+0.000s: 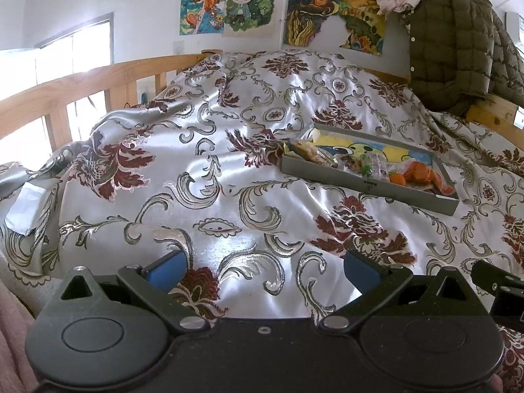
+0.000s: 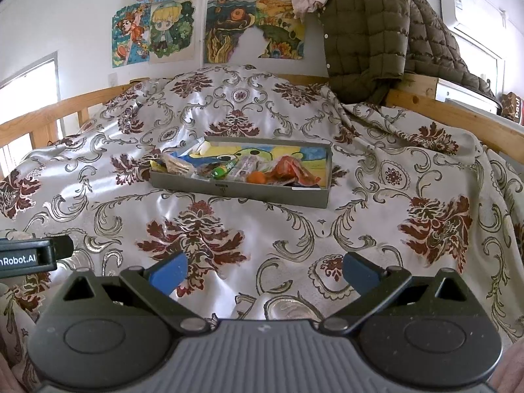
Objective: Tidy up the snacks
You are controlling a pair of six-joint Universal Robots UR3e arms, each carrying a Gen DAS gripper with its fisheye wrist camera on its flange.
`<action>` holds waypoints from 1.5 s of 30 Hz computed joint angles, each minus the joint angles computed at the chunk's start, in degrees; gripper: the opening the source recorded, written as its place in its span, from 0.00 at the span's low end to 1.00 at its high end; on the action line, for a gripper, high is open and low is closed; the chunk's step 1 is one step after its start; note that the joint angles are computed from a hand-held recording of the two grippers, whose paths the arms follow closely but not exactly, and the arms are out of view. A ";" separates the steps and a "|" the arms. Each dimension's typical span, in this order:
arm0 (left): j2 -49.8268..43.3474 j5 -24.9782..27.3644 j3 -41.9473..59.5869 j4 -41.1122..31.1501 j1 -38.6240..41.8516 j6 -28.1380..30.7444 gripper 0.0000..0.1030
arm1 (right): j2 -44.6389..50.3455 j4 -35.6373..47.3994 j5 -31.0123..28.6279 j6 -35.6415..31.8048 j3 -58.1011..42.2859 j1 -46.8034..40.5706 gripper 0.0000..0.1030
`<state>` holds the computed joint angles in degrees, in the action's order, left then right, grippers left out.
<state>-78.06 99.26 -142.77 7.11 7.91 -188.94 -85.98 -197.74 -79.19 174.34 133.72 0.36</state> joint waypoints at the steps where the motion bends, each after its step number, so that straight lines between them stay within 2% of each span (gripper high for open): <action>1: -0.04 0.03 0.06 -0.02 -0.04 -0.06 0.99 | 0.00 0.00 0.00 0.00 0.00 0.00 1.00; 45: -0.34 -0.66 -0.86 0.51 0.75 -0.14 0.99 | 0.52 0.58 -0.48 -0.19 -0.54 0.29 1.00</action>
<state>-78.40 98.59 -143.63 7.62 8.66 -189.08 -85.45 -197.16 -79.67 174.15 133.17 0.65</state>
